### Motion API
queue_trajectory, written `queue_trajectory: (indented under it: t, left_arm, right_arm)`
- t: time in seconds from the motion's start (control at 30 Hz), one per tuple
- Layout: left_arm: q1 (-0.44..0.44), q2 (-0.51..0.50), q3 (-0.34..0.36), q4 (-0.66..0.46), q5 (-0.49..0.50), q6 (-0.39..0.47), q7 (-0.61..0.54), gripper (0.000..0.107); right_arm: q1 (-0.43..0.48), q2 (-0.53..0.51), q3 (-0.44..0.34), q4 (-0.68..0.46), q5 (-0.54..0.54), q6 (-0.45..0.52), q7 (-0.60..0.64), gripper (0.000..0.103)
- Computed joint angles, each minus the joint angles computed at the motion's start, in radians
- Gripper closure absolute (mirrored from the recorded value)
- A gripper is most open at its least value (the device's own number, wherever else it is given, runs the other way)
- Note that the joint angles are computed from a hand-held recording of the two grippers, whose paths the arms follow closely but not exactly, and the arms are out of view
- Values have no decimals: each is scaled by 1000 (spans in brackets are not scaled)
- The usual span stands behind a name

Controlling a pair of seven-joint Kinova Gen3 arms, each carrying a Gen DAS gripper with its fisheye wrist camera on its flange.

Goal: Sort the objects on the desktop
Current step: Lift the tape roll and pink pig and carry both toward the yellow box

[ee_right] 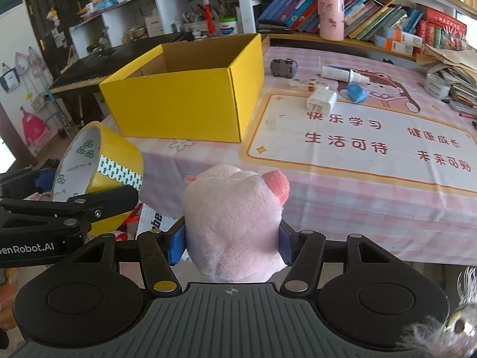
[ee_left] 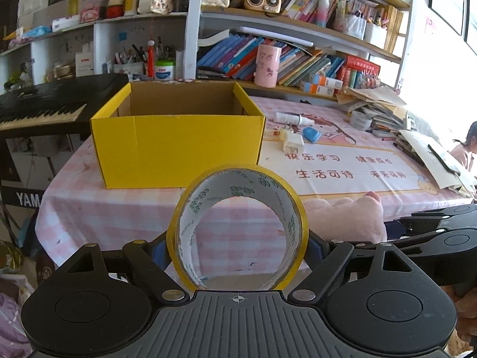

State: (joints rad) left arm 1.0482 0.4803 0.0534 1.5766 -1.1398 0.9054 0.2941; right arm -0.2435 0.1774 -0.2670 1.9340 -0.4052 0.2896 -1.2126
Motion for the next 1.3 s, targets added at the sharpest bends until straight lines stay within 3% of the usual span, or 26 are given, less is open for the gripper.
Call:
queue_trajectory:
  t: [0.83, 1.3]
  left_arm:
    - [-7, -26, 23, 42, -41, 65, 69, 22]
    - [-31, -39, 30, 34, -11, 143, 89, 22]
  right_arm:
    - [-17, 45, -22, -78, 4, 30, 44, 47]
    - [-5, 103, -55, -165, -13, 68, 99, 47]
